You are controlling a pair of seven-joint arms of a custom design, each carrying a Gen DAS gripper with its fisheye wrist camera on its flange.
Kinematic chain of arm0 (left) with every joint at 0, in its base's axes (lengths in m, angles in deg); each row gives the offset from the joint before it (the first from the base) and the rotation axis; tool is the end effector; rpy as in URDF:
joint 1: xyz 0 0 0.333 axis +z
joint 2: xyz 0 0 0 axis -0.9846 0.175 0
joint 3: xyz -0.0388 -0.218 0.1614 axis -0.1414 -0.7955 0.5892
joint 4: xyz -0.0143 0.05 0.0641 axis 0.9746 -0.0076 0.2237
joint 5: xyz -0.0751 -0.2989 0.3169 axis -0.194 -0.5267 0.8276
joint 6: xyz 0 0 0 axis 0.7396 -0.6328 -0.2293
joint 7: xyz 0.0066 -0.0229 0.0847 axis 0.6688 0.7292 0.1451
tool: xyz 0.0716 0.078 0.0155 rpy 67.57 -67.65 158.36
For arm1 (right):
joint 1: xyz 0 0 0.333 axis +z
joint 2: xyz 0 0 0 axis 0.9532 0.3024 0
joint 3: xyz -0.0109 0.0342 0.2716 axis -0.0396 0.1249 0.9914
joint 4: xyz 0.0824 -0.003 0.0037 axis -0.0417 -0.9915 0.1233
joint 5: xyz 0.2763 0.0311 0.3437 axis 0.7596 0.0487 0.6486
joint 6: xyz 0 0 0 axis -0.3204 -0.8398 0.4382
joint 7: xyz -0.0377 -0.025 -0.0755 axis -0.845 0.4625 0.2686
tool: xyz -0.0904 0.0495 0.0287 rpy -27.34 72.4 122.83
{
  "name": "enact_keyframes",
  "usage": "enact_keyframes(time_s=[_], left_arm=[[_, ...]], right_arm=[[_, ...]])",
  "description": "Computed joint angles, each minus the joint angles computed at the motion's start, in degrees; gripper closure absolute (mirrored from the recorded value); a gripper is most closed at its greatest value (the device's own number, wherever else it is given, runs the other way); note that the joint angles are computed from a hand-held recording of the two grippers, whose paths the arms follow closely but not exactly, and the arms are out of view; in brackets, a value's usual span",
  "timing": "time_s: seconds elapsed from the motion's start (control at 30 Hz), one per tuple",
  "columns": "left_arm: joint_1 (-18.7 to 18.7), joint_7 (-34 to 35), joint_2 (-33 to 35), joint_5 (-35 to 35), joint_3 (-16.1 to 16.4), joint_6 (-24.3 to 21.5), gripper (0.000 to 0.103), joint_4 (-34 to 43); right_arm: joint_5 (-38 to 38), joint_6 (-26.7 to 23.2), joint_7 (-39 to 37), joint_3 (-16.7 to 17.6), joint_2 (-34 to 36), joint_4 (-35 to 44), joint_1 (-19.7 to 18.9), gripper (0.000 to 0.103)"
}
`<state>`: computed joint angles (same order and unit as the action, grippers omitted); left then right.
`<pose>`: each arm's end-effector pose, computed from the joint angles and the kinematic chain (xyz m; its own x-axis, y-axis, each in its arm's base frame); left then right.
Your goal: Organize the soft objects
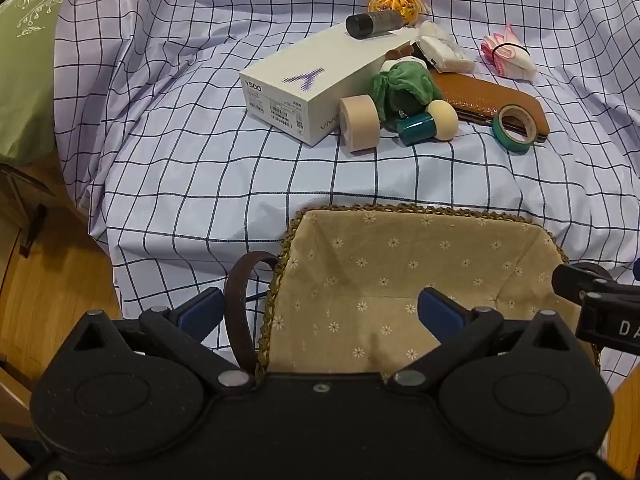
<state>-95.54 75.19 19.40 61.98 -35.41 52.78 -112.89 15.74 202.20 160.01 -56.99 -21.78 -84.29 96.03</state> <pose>0.3947 -0.2746 0.5343 0.1967 -0.9782 -0.0667 -0.8549 -0.1379 -0.5001 0.4065 0.3101 0.5152 0.1550 -0.9866 -0.0515 -0.8225 -0.1000 -0.5599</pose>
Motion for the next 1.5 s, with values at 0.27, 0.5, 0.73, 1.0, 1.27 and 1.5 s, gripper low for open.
enact_keyframes(time_s=[0.27,0.5,0.73,1.0,1.27,1.5], left_arm=[[-0.63,-0.35,-1.09,-0.79,-0.05,0.24,0.003,-0.60],[-0.89,-1.21,-2.42,-0.61,-0.70,0.01,0.003,-0.80],[-1.21,-2.00,-3.38,-1.07,-0.72,-0.33,0.003,-1.22],[-1.49,-1.99,-3.42,-1.48,-0.69,-0.28,0.003,-1.34],[-1.56,-1.73,-3.16,-1.96,-0.45,-0.38,0.003,-1.39],[-1.60,-1.46,-2.91,-2.41,-0.28,-0.42,0.003,-1.35]], right_arm=[[0.02,0.34,0.30,0.13,-1.38,-0.73,0.24,0.001],[0.05,0.78,0.64,0.52,-3.78,-2.19,0.50,0.001],[0.78,0.46,0.37,0.59,-5.82,-3.49,1.08,0.001],[1.46,-0.11,-0.01,0.56,-6.35,-3.82,1.25,0.001],[1.78,-0.45,-0.09,0.53,-5.85,-3.49,1.25,0.001],[2.04,-0.60,-0.35,0.34,-5.23,-3.09,1.26,0.001]])
